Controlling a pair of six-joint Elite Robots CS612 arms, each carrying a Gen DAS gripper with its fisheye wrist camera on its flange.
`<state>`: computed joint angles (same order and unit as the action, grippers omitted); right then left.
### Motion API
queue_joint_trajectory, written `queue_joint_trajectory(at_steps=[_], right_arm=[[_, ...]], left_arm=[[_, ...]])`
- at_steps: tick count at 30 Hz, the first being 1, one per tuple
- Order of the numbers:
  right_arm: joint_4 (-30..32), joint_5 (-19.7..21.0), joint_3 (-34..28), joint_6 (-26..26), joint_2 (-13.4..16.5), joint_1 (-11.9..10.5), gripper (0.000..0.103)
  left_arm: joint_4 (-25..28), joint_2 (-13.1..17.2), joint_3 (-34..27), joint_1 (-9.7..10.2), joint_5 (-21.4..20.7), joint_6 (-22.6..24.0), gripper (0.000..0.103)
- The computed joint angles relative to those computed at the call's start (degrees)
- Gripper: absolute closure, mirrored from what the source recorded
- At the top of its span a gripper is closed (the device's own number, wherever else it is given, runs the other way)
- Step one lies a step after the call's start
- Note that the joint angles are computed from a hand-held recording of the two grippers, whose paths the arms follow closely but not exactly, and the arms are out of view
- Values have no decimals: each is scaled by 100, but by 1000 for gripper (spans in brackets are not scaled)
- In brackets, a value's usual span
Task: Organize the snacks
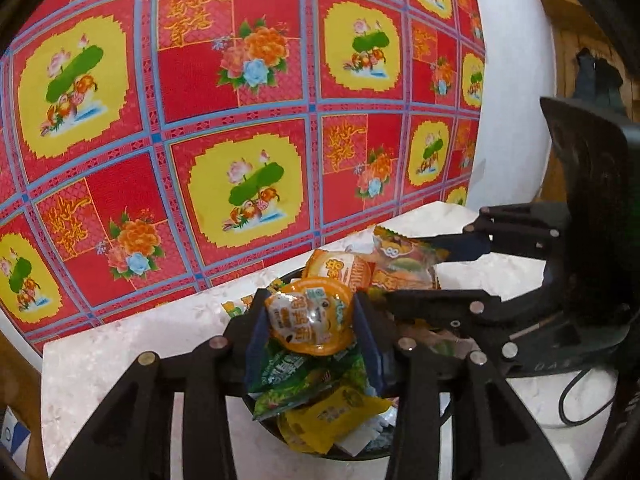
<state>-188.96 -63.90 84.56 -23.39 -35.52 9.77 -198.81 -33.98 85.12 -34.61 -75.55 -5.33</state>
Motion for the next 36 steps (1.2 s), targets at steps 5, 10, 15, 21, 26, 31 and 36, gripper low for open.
queue_joint_trajectory(at_steps=[5,10,15,21,26,31,36], right_arm=[[-66,7,-12,-6,24,5,61],[-151,-26,11,-141,28,24,48],[-461,100,49,-165,39,-11,42],[-1004,626,54,387,59,-172,28],[-645,634,94,167,-73,-222,28],[-11,588,422,-365,-343,-290,28],[803,593,556,-270,-418,-380,33]], left_arm=[[3,3,-7,3,-34,-10,54],[-48,7,-9,10,-18,-47,41],[-370,5,43,35,-115,-131,31],[-743,-11,102,49,-170,-217,28],[-594,-14,84,30,-104,-171,28],[-671,-26,121,7,-121,-42,28],[-718,-30,147,-25,-67,85,28]])
